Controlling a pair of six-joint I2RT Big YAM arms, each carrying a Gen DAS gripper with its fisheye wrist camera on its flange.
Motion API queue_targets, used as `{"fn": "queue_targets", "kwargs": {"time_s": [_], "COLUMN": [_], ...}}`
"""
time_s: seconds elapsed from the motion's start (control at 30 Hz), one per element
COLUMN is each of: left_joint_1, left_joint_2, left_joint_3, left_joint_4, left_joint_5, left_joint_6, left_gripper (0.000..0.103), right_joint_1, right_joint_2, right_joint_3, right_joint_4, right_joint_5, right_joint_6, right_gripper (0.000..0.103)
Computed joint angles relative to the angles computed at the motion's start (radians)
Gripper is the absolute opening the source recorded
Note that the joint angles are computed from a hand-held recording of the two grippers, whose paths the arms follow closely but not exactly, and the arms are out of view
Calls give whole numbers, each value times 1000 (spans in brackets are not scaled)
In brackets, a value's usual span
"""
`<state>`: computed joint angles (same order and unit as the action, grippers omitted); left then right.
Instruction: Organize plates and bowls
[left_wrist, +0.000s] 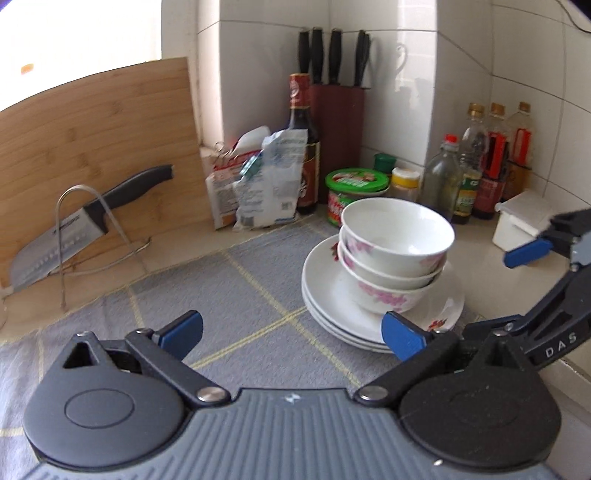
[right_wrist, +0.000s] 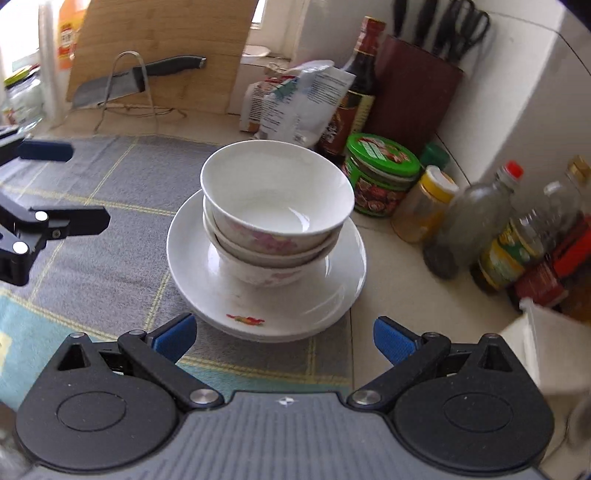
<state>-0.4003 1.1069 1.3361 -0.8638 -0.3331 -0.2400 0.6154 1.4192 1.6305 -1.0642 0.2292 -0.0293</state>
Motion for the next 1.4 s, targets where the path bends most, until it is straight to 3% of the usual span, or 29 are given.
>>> {"fn": "queue_targets", "kwargs": {"time_s": [0.13,0.27,0.37,0.8,1.4], "left_joint_1": [-27,-67,-95,-127,-138], "left_joint_2": [-35,-57,-70,-92,-74], "left_joint_3": [7,31,49,94,121], "left_joint_4": [-85,-158,-192,-245,-254], "left_joint_5": [-3,-31,-64,-134,-150], "left_joint_6": [-93,-140,-146,-147,-148], "left_gripper": [102,102,102,102,102], "right_joint_1": [79,145,178,228,227], "right_joint_2": [-49,-84,-100,-125,-121], "right_joint_3": [-39,-48,-48,-33,-14], "right_joint_4": [-28,-53,-63,-63,-86], "right_joint_5": [120,195,241,301,317], "right_joint_6": [226,353,398,462,479], "right_gripper": [103,103,103,103,103]}}
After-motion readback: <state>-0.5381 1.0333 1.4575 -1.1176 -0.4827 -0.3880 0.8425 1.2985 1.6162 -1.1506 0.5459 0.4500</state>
